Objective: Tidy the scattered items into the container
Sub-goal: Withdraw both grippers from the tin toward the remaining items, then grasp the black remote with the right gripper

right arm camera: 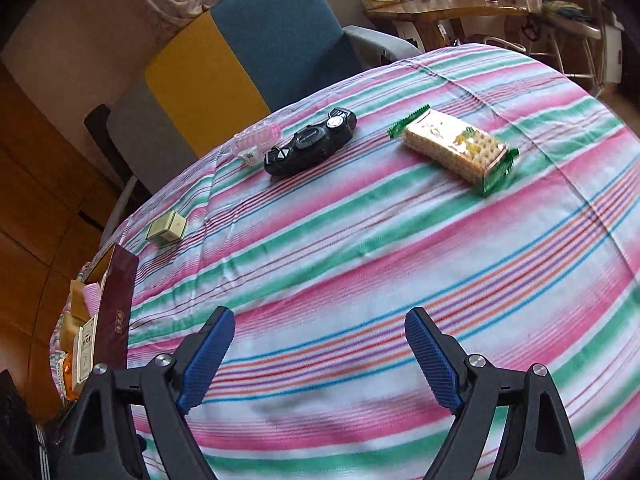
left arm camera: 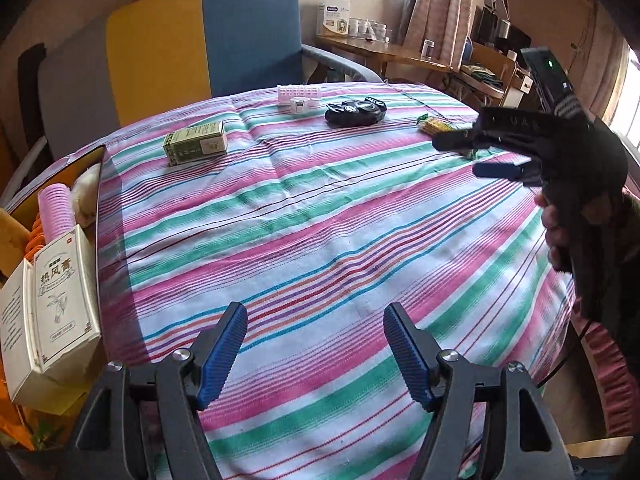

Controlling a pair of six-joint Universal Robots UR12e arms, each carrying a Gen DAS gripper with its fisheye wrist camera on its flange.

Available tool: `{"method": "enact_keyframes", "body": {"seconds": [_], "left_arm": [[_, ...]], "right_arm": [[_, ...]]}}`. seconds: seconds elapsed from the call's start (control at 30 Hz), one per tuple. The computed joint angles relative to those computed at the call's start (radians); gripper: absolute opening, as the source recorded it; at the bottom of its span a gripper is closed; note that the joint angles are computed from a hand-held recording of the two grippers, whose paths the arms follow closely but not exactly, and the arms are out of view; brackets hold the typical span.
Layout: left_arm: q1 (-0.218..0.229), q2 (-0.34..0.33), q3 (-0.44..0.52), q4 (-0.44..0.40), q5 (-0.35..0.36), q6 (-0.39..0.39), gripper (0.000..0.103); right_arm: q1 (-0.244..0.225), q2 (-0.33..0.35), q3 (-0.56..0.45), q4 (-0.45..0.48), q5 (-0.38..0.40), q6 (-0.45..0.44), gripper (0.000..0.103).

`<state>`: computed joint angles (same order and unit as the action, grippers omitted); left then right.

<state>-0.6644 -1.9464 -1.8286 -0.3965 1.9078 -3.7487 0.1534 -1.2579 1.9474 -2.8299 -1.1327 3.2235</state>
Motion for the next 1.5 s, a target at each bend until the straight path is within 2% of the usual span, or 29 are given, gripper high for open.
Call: {"method": "enact_keyframes", "body": {"seconds": [0.2, 0.47, 0.67, 0.8, 0.83, 0.97, 1.0, 1.03, 1.1, 1.17, 1.3, 1.37, 1.47, 1.5], "left_arm": [[0.024, -0.021, -0.007, 0.027, -0.021, 0.005, 0.072], [0.030, -0.038, -0.019, 0.106, -0.016, 0.047, 0.073], [0.030, -0.047, -0.028, 0.162, -0.016, 0.067, 0.081], [0.029, -0.048, -0.035, 0.187, -0.013, 0.073, 0.082], [0.028, -0.048, -0.037, 0.192, -0.013, 0.072, 0.082], [0.029, -0.049, -0.040, 0.207, -0.014, 0.072, 0.083], [0.028, -0.049, -0.041, 0.209, -0.014, 0.073, 0.083], [0.028, -0.050, -0.041, 0.211, -0.013, 0.072, 0.083], [0.028, -0.051, -0.040, 0.211, -0.012, 0.072, 0.083], [0.027, -0.052, -0.039, 0.210, -0.010, 0.073, 0.083], [0.027, -0.053, -0.039, 0.211, -0.008, 0.073, 0.083], [0.027, -0.054, -0.038, 0.211, -0.007, 0.074, 0.083], [0.027, -0.056, -0.037, 0.211, -0.005, 0.076, 0.083], [0.027, -0.056, -0.037, 0.211, -0.005, 0.075, 0.083]], "right_arm": [[0.040, 0.083, -0.165, 0.107, -0.073, -0.033, 0.089], [0.124, 0.238, -0.429, 0.186, -0.188, -0.089, 0.089], [0.168, 0.353, -0.619, 0.267, -0.244, -0.094, 0.089], [0.191, 0.402, -0.690, 0.337, -0.312, -0.151, 0.086], [0.189, 0.403, -0.687, 0.333, -0.298, -0.163, 0.085], [0.187, 0.367, -0.620, 0.286, -0.266, -0.245, 0.063], [0.186, 0.352, -0.597, 0.288, -0.259, -0.284, 0.062], [0.186, 0.338, -0.575, 0.292, -0.253, -0.325, 0.056], [0.178, 0.305, -0.524, 0.295, -0.216, -0.381, 0.057], [0.170, 0.274, -0.481, 0.328, -0.185, -0.441, 0.049], [0.149, 0.217, -0.414, 0.437, -0.131, -0.549, 0.049], [0.131, 0.193, -0.392, 0.483, -0.092, -0.569, 0.055], [0.096, 0.170, -0.370, 0.455, -0.013, -0.525, 0.066], [0.084, 0.174, -0.371, 0.418, 0.000, -0.473, 0.069]]}}
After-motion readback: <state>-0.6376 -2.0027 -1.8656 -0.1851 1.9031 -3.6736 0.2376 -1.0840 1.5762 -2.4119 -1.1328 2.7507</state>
